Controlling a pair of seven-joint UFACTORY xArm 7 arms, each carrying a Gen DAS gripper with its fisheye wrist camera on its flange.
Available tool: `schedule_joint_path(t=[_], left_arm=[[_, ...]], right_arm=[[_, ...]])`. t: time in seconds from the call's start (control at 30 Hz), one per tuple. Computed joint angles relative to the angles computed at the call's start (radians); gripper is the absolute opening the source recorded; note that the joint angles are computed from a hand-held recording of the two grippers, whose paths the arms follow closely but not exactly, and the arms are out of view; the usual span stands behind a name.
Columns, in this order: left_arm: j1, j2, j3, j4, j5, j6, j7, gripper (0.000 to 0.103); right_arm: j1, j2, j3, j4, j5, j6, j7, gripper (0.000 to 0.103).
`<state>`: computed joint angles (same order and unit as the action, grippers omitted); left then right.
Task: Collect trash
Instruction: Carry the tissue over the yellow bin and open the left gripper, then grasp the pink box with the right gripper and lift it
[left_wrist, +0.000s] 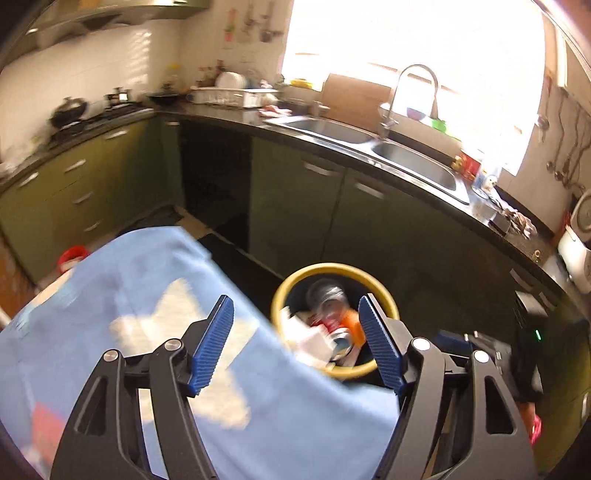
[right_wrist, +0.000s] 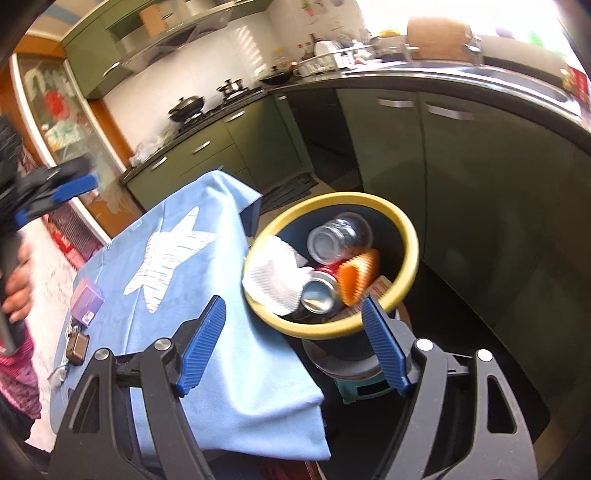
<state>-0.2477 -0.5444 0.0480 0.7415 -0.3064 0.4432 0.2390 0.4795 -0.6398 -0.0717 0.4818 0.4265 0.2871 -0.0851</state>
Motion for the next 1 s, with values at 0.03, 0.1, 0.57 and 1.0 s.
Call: schedule_joint_path(t=[0.03,0.1,0.57,1.0], left_arm=[[0.025,-0.064,-0.001,-0.041,0.014,0.008,-0.01,0.074],[0.102,-0.223,-0.012,-0.139,0.068,0.027,-0.045,0.082],[0.579,-1.006,0.21,-0.483,0.381,0.485,0.016,0.094],[0.798,-1.039,0.377,-0.52,0.393,0.541,0.202,0.098]], right_arm=[[0.007,0.012,0.002,0.014,-0.004,0.004,-0.006,0.072],[0.029,0.052,0.012,0.056,-0.01,0.008,-0.023,0.072],[0.168,0.484,0.227,0.536,0.043,0.112,-0.248,0.072],[0.263,0.943,0.403,1.057,-0.224,0.209,-0.243,0.091]])
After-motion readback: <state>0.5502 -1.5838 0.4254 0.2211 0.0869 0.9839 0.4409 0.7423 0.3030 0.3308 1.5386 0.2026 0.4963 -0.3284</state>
